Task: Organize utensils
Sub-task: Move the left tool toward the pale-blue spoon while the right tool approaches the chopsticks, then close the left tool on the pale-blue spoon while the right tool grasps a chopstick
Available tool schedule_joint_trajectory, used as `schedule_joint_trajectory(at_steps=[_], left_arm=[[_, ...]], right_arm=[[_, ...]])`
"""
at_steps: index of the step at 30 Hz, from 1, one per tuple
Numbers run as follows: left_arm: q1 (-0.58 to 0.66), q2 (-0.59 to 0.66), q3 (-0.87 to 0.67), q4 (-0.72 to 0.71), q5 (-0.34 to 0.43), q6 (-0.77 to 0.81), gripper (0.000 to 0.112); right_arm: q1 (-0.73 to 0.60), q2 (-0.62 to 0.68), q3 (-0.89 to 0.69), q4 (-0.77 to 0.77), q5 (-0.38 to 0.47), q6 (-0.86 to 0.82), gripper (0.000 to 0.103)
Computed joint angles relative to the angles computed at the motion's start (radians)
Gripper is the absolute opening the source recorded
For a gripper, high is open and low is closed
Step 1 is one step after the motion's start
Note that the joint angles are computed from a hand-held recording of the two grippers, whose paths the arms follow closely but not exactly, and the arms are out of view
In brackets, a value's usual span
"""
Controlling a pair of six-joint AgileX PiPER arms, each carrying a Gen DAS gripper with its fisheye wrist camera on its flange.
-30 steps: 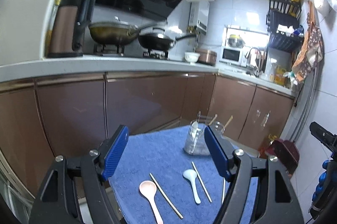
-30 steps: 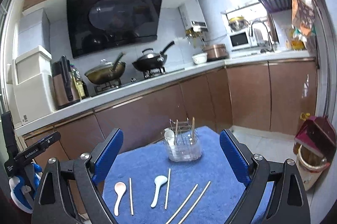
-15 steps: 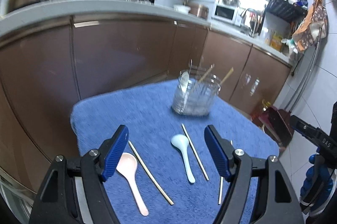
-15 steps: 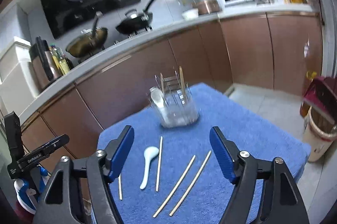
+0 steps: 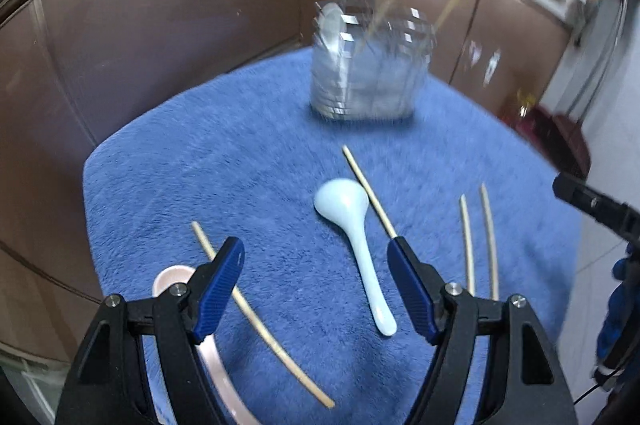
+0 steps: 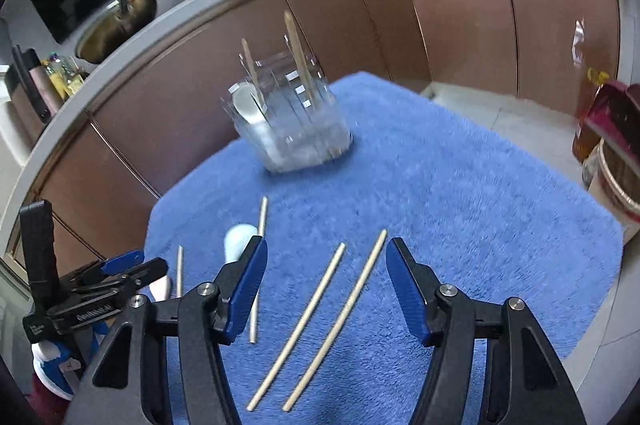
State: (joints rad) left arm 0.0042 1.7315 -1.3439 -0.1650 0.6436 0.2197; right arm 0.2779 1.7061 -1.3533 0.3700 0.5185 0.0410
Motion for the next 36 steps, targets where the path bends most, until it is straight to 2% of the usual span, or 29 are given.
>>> schedule_joint_trajectory(at_steps=[5, 16, 27, 30, 36], left_arm=[[-0.054, 0.102, -0.059, 0.100, 0.018, -0.060, 0.072], [-0.108, 0.272, -0.260, 0.270, 0.113, -0.170, 0.072], [-0.159, 0.357, -0.362, 0.388, 0.165, -0.198, 0.070], [-0.162, 0.365, -0.367, 0.398, 0.167, -0.199, 0.068], [-0.174, 0.383, -0.393, 0.408, 0.188, -0.188, 0.056]], right_arm=[[-0.018, 0.065, -0.021, 0.045, 0.018, -0.054, 0.062], [-0.018, 0.195, -0.141, -0.001, 0.121, -0.016, 0.059], [-0.011, 0.270, -0.248, -0.035, 0.201, 0.003, 0.056], [-0.010, 0.291, -0.277, -0.049, 0.222, 0.015, 0.055], [-0.008, 0.329, -0.341, -0.079, 0.274, 0.032, 0.050]])
